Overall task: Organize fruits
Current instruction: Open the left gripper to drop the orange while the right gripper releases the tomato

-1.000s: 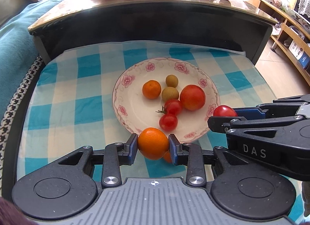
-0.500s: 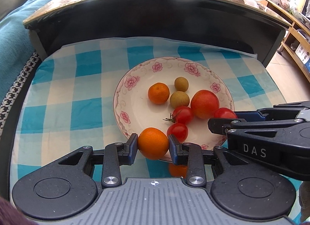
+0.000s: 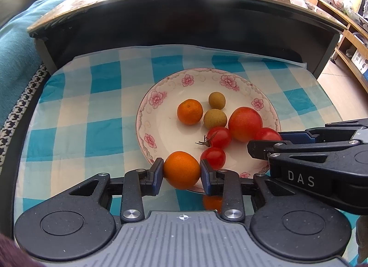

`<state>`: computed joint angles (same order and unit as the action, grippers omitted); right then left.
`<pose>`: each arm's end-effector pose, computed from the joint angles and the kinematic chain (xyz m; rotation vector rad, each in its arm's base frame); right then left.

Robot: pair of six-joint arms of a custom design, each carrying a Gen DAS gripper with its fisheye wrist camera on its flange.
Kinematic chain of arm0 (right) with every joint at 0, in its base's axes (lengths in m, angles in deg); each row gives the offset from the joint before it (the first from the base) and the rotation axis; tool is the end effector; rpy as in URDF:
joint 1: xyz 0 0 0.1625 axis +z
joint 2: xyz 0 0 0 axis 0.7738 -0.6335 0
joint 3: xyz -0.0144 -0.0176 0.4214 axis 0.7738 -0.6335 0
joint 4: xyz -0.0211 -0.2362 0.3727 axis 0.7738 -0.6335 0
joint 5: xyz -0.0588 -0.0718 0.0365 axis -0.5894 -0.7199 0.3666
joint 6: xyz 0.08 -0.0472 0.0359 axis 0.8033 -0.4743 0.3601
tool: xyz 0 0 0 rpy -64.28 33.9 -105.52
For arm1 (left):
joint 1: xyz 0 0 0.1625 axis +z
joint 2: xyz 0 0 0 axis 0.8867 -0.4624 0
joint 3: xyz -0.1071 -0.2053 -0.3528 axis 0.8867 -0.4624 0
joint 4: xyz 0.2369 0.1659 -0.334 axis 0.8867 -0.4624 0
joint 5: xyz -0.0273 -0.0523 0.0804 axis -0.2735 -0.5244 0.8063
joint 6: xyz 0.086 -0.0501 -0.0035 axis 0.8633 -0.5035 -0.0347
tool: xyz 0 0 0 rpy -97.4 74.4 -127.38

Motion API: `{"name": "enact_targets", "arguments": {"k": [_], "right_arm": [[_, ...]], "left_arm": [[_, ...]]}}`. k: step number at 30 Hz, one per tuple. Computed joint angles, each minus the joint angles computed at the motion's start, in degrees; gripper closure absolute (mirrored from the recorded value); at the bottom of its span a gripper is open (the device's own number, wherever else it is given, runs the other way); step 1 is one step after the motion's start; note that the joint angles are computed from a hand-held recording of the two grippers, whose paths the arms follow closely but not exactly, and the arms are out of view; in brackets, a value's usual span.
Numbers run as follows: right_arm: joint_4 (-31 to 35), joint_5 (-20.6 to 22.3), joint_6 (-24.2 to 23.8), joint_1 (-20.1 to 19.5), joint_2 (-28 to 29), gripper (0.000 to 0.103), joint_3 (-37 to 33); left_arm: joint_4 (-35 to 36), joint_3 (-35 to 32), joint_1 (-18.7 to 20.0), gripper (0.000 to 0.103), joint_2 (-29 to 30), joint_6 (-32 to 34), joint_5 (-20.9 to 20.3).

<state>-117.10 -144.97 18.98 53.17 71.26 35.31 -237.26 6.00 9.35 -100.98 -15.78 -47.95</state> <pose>0.2785 -0.7933 -0.0365 0.3396 -2.4867 0.7349 -0.0580 -0.8029 0.2041 0.6539 2.3215 -0.5222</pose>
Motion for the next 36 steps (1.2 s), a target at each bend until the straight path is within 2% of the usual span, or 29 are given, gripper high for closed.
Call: {"name": "enact_targets", "arguments": {"k": [21, 31, 36], "right_arm": [[-0.1, -0.8, -0.2, -0.1, 0.9, 0.07, -1.1], [-3.0, -0.9, -0.8, 0.0, 0.8, 0.07, 0.0], [-5.2, -1.2, -1.3, 0.4, 0.0, 0.069, 1.8]], "left_arm": [[-1.6, 0.1, 0.1, 0.061, 0.4, 1.3, 0.4], [-3.9, 0.9, 0.0, 0.049, 0.0, 1.9, 0.6], [-4.9, 2.9, -0.3, 0.046, -1.4, 2.2, 0.4]]}}
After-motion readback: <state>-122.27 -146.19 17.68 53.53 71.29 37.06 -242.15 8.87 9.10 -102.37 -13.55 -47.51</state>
